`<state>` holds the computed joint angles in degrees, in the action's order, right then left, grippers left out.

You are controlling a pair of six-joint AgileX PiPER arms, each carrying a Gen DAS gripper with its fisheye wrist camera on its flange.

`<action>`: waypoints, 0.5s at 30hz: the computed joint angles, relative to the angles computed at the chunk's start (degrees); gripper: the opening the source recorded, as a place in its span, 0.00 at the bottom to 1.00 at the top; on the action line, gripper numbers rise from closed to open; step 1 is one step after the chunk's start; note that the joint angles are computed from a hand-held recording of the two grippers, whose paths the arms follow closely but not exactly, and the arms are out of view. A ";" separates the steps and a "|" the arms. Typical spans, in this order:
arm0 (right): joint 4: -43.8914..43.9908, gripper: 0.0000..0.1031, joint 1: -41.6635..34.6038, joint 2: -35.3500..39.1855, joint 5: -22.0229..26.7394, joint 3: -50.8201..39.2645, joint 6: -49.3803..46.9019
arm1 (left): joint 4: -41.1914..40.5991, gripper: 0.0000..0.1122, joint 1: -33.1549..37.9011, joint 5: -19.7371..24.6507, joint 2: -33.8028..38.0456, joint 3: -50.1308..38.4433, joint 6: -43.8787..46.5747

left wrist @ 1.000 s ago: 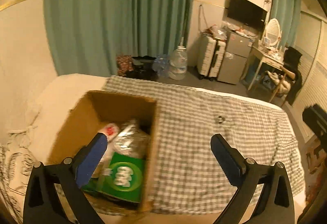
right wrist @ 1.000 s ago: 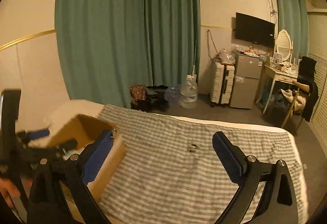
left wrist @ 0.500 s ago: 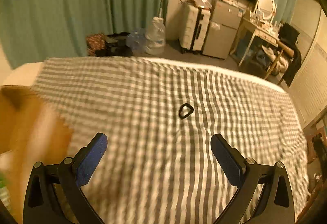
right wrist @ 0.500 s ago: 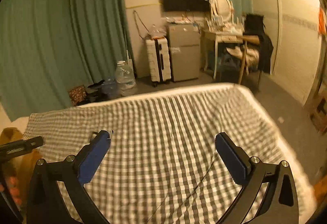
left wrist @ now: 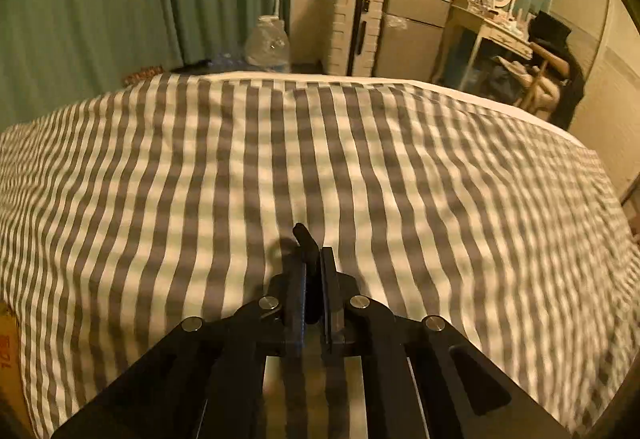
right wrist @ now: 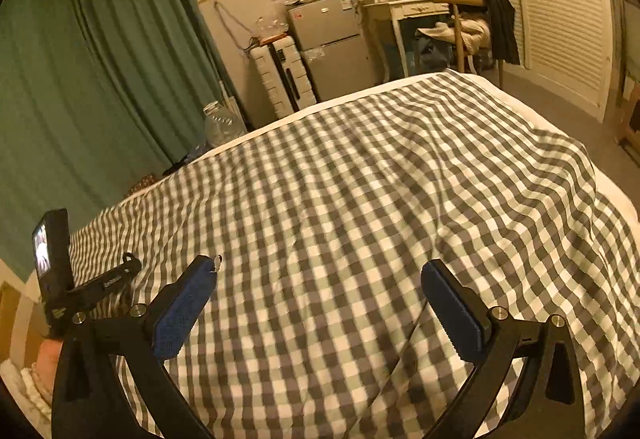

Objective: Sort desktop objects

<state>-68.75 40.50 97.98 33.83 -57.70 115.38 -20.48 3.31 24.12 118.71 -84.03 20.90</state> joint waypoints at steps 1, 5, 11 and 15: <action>1.30 1.00 1.72 0.07 1.33 -0.37 -1.03 | -5.73 0.04 1.34 0.92 -1.49 1.55 4.66; 9.04 1.00 8.01 -0.99 6.08 -4.48 -10.30 | -24.99 0.04 12.04 10.48 -13.72 11.46 22.00; 15.68 1.00 18.93 -1.37 16.75 -21.08 -24.41 | -26.32 0.04 34.31 34.34 -29.52 7.17 32.35; 17.67 0.99 27.08 3.94 25.51 -37.06 -31.79 | -28.59 0.05 49.75 45.09 -27.31 -4.05 37.41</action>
